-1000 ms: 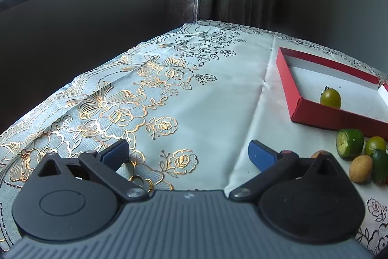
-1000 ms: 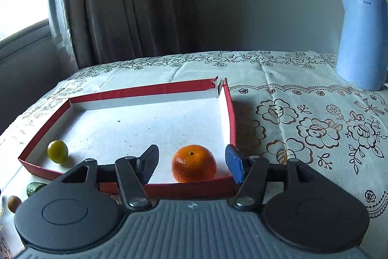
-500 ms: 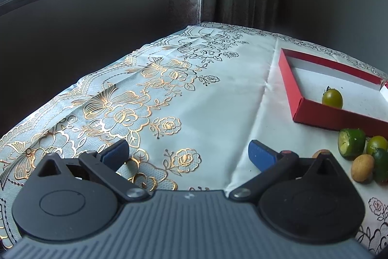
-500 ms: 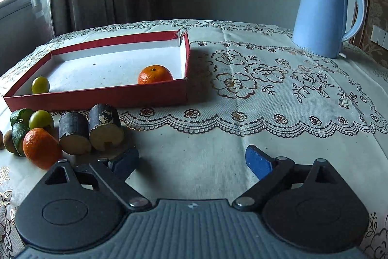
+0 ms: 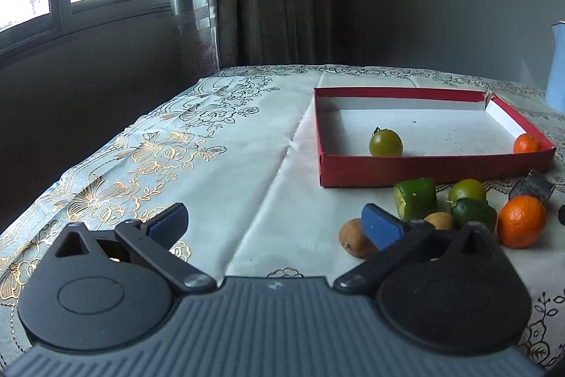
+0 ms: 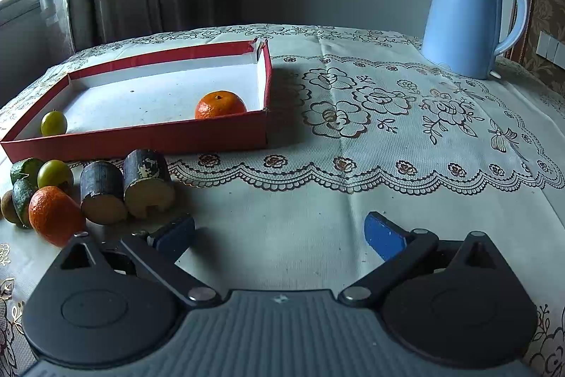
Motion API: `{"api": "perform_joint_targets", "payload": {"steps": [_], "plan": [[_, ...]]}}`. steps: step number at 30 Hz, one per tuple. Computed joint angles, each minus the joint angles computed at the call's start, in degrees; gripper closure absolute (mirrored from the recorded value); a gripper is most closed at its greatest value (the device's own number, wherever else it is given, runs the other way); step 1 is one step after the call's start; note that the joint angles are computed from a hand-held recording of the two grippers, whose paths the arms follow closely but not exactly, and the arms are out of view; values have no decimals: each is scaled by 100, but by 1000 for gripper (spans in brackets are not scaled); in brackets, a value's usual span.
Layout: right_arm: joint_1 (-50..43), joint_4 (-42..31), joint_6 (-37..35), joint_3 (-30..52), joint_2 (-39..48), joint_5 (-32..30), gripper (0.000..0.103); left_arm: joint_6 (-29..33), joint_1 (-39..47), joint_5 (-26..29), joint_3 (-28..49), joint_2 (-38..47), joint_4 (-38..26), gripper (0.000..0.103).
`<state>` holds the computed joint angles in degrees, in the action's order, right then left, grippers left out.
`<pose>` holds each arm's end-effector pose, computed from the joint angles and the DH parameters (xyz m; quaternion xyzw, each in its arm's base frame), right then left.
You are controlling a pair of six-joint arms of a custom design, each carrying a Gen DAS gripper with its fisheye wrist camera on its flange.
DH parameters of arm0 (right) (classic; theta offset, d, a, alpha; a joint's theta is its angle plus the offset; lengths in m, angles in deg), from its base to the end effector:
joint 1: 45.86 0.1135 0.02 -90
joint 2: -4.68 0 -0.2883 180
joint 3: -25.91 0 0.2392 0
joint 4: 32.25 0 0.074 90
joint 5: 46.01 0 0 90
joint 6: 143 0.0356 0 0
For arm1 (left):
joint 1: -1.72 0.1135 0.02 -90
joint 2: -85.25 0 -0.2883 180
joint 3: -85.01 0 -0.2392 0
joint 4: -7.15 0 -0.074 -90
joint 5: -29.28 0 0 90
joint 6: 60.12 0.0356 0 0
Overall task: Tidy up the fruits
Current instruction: 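Reach the left gripper to the brown kiwi and close on it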
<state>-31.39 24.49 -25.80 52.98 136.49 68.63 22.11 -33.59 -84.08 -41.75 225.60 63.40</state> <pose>0.2192 0.0412 0.0180 0.1771 0.8980 -0.0616 0.3981 0.2902 -0.1882 0.0038 0.1057 0.8510 -0.0137 0.5142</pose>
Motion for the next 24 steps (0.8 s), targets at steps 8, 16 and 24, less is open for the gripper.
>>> {"api": "perform_joint_targets", "payload": {"steps": [8, 16, 24], "plan": [[-1, 8, 0, 0, 6, 0, 0, 31, -218, -126, 522, 138, -652, 0], [1, 16, 3, 0, 14, 3, 0, -5, -174, 67, 657, 132, -1033, 14], [6, 22, 6, 0, 20, 8, 0, 1, -117, 393, 668, 115, -1155, 36]]}}
